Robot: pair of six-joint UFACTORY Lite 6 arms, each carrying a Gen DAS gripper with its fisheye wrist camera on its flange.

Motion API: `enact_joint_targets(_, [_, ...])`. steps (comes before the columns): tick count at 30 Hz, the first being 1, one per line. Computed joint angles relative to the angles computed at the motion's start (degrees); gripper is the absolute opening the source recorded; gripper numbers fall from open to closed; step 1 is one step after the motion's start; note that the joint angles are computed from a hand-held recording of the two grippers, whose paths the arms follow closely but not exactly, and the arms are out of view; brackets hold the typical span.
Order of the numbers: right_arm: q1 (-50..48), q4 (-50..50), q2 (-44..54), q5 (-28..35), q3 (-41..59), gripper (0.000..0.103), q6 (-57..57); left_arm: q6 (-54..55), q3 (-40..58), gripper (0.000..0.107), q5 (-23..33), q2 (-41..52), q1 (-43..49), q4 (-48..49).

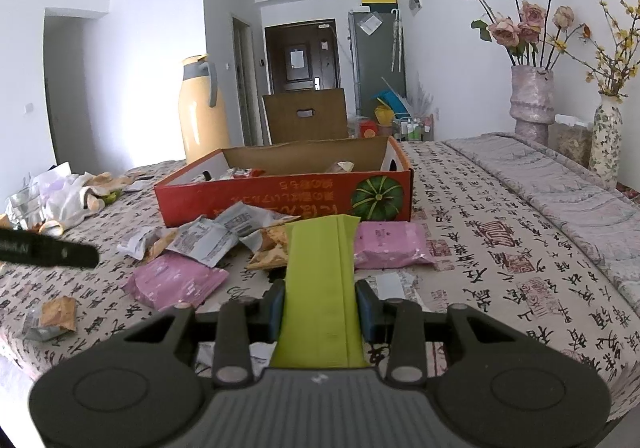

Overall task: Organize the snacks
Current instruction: 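Grasp the white cracker packet with the left tool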

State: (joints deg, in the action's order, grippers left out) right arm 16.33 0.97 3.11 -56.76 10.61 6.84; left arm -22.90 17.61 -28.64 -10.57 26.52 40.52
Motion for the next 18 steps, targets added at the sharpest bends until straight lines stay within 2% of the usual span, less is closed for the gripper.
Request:
enact_joint_targets(3, [2.36,2.55,-1.42,-0.08,-1.3,0.035,-0.7,-0.23,-0.72,0.103,0.08,0.14,4.12,3.51])
enact_joint_targets(8, [8.24,8.98,-3.83,-0.09,-3.56,0.035,-2.52,-0.92,-2.36,0.103,-3.04,1.82,11.71,12.02])
enact_joint_targets(18, [23.17,29.07,-8.47,2.17,-5.08,0.036,-10.74,8.24,-0.16,0.103,-10.08,12.4,20.57,16.9])
